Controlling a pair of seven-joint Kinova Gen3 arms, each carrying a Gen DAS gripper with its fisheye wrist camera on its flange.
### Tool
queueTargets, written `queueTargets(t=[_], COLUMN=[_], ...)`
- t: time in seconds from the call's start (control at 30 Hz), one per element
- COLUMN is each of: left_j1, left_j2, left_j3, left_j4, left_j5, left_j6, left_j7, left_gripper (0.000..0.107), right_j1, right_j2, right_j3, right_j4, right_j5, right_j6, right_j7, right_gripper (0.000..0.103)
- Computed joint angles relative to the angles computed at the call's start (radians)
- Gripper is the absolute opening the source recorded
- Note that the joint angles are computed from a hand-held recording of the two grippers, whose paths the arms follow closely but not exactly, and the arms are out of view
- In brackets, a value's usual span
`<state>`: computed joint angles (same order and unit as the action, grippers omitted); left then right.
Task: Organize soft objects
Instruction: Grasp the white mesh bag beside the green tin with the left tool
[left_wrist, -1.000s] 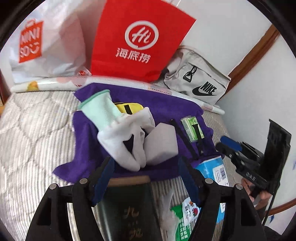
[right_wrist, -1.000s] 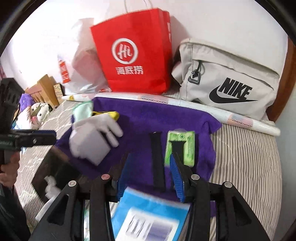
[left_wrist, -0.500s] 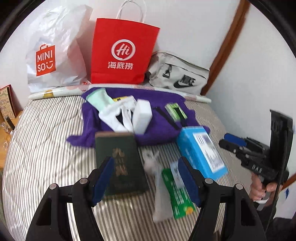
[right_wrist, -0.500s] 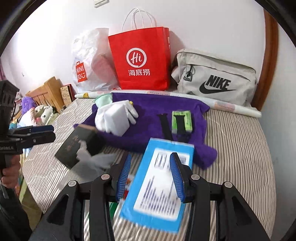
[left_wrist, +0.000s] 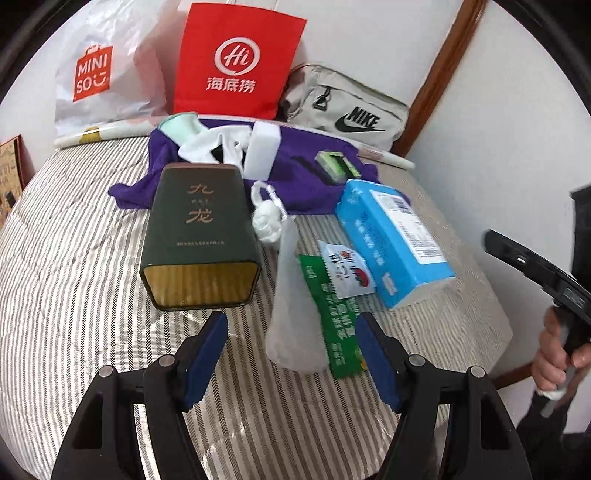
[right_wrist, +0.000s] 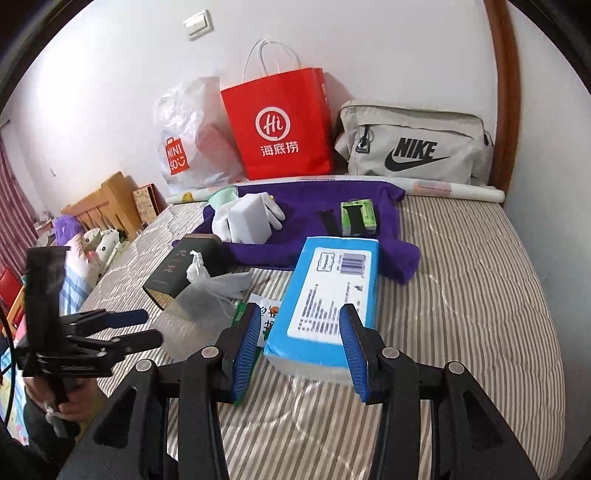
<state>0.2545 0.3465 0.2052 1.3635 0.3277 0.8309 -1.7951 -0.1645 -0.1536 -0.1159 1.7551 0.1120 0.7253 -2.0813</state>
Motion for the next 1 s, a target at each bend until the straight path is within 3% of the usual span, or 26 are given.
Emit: queueTargets(t=[0.17,0.23,0.3,0.37,0.5,0.8,1.0], left_j1=[0.055,0.042,0.044,0.07,0.038,-0.064,-0.089], left_j2=[0.046,0.059,0.071,0.078,0.087,0.015,-0.061], left_j3=[-0.023,-0.005,0.0,-0.019,0.01,0.045,0.019], left_j4=[-0.028,-0.026,-0.031,-0.039,-0.035,0.048,0.113], left_j5=[-0.074,-0.057,-0.052,-0.076,-0.041,0.114,0.157], left_j6=[-0.001,-0.016,-0.024,-0.031,-0.034,-0.045,-0.049], left_j7=[0.071,0.054,0.057,0.101,0.085,-0.02,-0.061], left_gripper=[0.068,0.067,0.053,0.046,0.012,0.007,0.006], right_j1=[0.01,0.012,0.012,0.008,0.006,-0.026,-0.056], right_j2=[-0.017,-0.011,-0.006,0.001,0.011,0.032,0.056], right_j3=[-0.011,-0.008,0.001,0.016,0.011,0.005,-0.002], right_j4=[0.04,0.041,0.038,0.037,0.04,0.056,0.049], right_j5=[0.011,0.015,0.008,-0.017,-0.017,-0.058,-0.087], right_j6=[-0.033,-0.029,-0.024,-0.022,-0.022,-0.026,-0.016], right_j7=[-0.037,-0.039,-0.033,-0.006,-0.007,0.029,0.066], right_gripper=[0.049,0.049,0.049,0.049,0.049,0.049,0.049])
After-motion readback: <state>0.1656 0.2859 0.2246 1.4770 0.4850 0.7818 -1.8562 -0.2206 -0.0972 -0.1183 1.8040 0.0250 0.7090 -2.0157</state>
